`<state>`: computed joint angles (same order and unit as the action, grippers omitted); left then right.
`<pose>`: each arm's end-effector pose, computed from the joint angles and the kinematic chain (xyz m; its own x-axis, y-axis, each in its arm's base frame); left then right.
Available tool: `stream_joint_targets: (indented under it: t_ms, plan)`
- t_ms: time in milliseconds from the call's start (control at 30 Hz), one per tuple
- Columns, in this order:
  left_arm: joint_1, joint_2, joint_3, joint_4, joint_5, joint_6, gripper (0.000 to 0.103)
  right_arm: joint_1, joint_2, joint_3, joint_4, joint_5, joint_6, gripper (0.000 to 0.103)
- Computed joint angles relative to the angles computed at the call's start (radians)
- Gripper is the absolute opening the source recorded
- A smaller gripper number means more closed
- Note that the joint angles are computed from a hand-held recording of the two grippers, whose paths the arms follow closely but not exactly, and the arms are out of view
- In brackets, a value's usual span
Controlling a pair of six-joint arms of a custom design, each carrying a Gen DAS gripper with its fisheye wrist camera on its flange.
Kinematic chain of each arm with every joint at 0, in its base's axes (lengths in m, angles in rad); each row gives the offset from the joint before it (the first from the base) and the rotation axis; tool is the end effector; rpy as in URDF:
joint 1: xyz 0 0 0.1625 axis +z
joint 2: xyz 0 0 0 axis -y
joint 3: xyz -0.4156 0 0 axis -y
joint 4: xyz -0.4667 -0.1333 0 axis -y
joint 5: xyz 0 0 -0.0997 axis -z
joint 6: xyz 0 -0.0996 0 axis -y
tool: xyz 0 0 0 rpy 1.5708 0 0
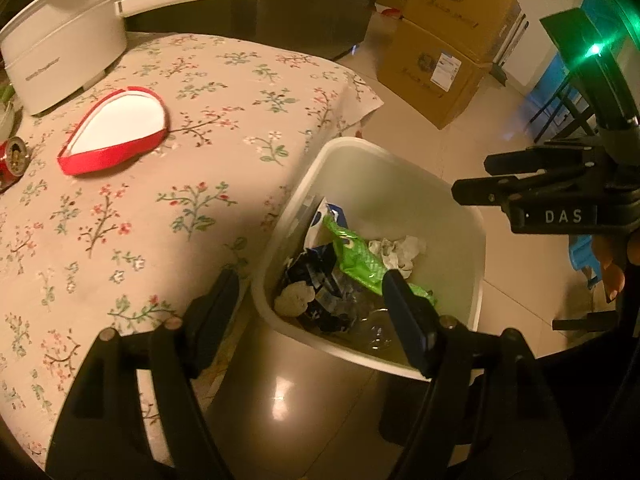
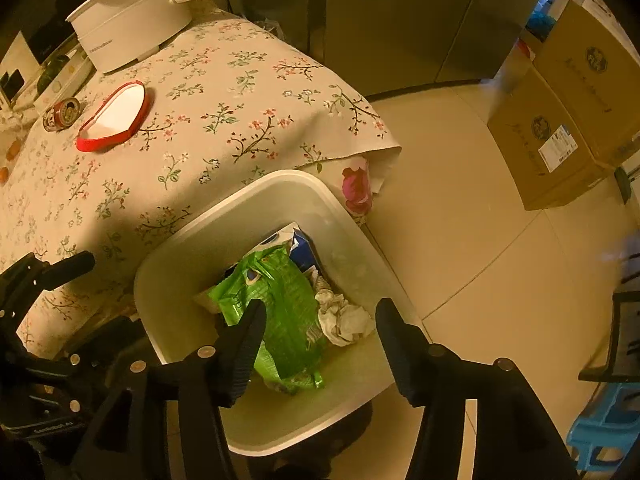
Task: Collect trash
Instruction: 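Grasp the red can with the left tool while the right tool reaches the red-rimmed bowl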
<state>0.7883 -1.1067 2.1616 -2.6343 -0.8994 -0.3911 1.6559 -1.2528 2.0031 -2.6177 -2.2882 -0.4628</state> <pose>-0.2258 -0.5040 0.0511 -0.7856 0.2365 -0.5718 0.4387 0.8646 -0.2451 0.1176 -0.5807 0.1964 -0.6501 -0.3114 0.6931 -0.4152 0.9095 0.0192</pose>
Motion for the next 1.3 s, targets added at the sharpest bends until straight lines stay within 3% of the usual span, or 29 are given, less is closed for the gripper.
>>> stream_joint_targets:
  t_ms: [233,467,800,900,1067,1233,1300]
  plan:
    - [-0.001,-0.044,0.019,0.032,0.023,-0.031,0.077,0.011,0.005,-0.002,-0.008,0.006,0.002,0.067]
    - [0.002,-0.128,0.054,0.081,0.097,-0.089,0.082,0.036,0.023,-0.01,-0.022,0.01,0.012,0.073]
    - [0.07,-0.281,0.052,0.31,0.295,-0.145,0.083,0.1,0.114,-0.086,0.033,0.065,0.051,0.077]
    - [0.112,-0.319,0.034,0.332,0.349,-0.053,0.084,0.117,0.152,-0.129,0.072,0.122,0.078,0.08]
    - [0.188,-0.32,-0.037,0.292,0.43,0.299,0.084,0.13,0.231,-0.214,0.118,0.185,0.097,0.081]
    - [0.273,-0.248,-0.15,0.208,0.423,0.63,0.084,0.129,0.327,-0.3,0.135,0.212,0.094,0.081]
    - [0.298,-0.219,-0.197,0.191,0.384,0.735,0.084,0.127,0.374,-0.344,0.142,0.209,0.084,0.081]
